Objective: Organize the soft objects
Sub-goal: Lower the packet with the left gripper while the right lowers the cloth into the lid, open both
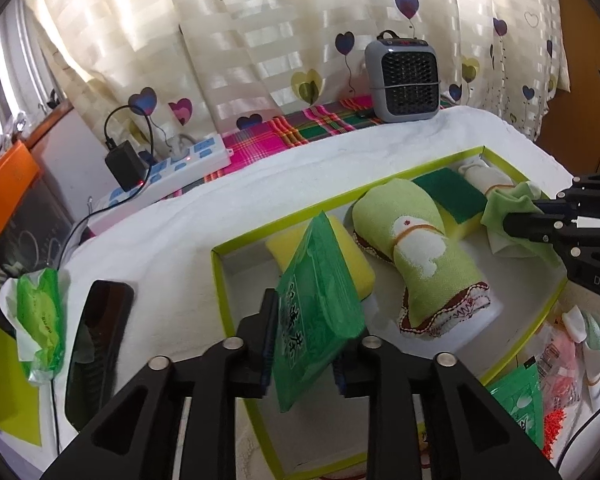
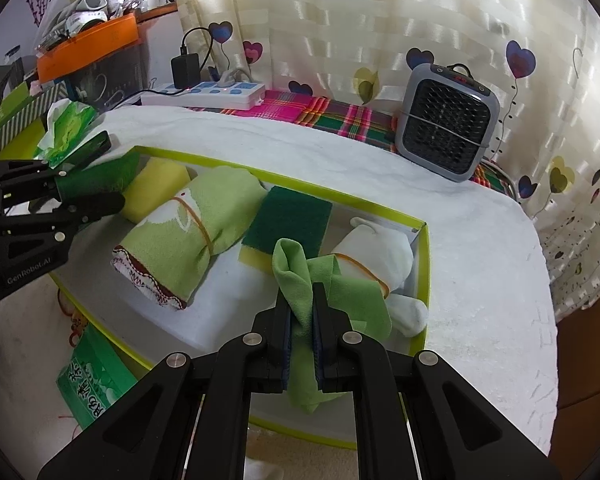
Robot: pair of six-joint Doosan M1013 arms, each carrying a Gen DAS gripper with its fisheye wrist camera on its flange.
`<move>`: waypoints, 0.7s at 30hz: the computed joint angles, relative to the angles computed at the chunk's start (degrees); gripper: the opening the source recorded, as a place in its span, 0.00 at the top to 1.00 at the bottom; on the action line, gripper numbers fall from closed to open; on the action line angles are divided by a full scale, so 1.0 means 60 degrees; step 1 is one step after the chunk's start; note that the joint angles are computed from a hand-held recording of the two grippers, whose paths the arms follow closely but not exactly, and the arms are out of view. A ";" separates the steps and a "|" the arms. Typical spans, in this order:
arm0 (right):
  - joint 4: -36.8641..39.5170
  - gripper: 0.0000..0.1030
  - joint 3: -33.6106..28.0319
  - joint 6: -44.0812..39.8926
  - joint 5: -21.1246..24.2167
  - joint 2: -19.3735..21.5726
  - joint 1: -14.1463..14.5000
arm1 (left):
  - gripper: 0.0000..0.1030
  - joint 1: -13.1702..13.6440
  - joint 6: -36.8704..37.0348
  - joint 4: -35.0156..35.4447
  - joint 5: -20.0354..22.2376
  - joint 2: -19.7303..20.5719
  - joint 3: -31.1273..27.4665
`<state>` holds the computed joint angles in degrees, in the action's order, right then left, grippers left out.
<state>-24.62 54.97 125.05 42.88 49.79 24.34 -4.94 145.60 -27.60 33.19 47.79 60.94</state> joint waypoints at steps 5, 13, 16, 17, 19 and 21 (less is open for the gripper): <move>0.0145 0.84 0.0077 -0.0087 -0.0167 -0.0023 -0.0016 | 0.67 0.0003 0.0300 -0.0237 0.0208 0.0015 -0.0033; 0.0483 0.65 0.0224 -0.0300 -0.0480 -0.0095 -0.0049 | 0.50 0.0141 0.0670 -0.1113 0.0797 0.0037 -0.0130; 0.0492 0.59 0.0267 -0.0312 -0.0547 -0.0115 -0.0036 | 0.50 0.0176 0.0847 -0.1391 0.0890 0.0018 -0.0121; 0.0516 0.58 0.0283 -0.0306 -0.0580 -0.0123 -0.0038 | 0.50 0.0182 0.0837 -0.1415 0.0906 0.0016 -0.0128; 0.0522 0.57 0.0298 -0.0258 -0.0605 -0.0128 -0.0042 | 0.50 0.0185 0.0792 -0.1420 0.0910 0.0013 -0.0139; 0.0550 0.54 0.0317 -0.0262 -0.0636 -0.0141 -0.0044 | 0.50 0.0187 0.0782 -0.1472 0.0874 -0.0014 -0.0105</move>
<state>-21.32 56.87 123.48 39.06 48.94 24.07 -3.82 150.29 -36.43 38.43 47.70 60.31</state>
